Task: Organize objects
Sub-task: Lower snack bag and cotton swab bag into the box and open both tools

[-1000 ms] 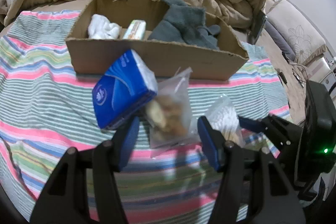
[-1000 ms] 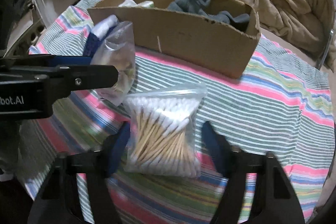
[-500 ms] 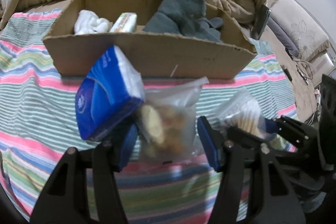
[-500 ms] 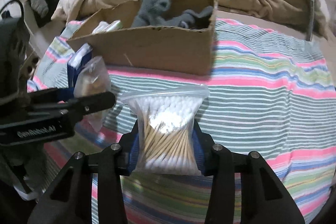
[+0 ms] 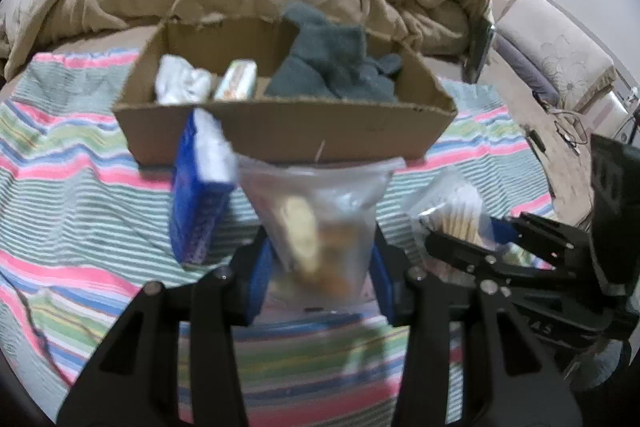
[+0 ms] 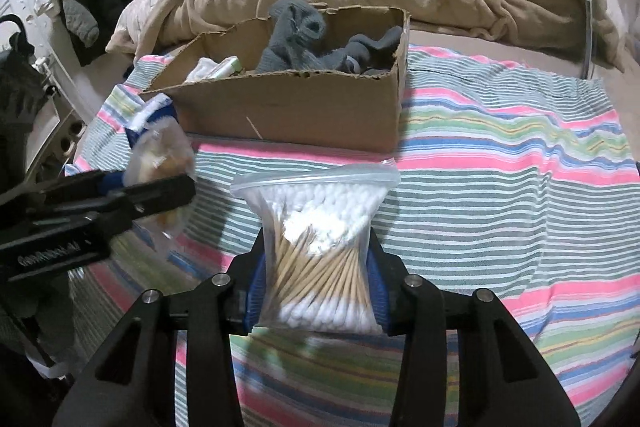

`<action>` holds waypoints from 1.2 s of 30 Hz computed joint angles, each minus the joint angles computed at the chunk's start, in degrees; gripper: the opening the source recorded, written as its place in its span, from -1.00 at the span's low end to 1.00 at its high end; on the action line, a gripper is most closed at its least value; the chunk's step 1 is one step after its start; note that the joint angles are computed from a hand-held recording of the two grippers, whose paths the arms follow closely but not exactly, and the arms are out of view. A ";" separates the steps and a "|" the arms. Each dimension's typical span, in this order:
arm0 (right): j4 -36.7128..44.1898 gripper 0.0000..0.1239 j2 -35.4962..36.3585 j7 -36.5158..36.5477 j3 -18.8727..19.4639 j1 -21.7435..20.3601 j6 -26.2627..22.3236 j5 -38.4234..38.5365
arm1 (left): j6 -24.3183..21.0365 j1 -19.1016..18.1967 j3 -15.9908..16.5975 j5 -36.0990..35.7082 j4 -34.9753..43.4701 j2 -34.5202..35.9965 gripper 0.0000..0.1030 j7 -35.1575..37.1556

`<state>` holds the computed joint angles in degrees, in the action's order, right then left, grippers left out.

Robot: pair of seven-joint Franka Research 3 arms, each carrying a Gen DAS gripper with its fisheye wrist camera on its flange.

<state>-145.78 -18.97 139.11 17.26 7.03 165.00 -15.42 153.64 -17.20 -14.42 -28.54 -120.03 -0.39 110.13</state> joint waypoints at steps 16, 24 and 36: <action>3.76 -0.27 -3.57 -0.32 1.57 -2.50 -1.71 -1.80 | -0.37 -1.45 2.94 -6.08 0.83 -4.70 -0.13 7.21; 8.25 -0.27 -1.45 -0.21 1.60 -4.88 -1.90 -5.73 | 0.35 -0.30 2.83 -5.53 4.09 -2.52 -0.13 6.71; 14.49 -0.27 5.81 -1.45 -2.96 -3.25 -0.85 -8.61 | 0.05 2.71 0.00 -5.02 12.07 4.56 -0.13 6.19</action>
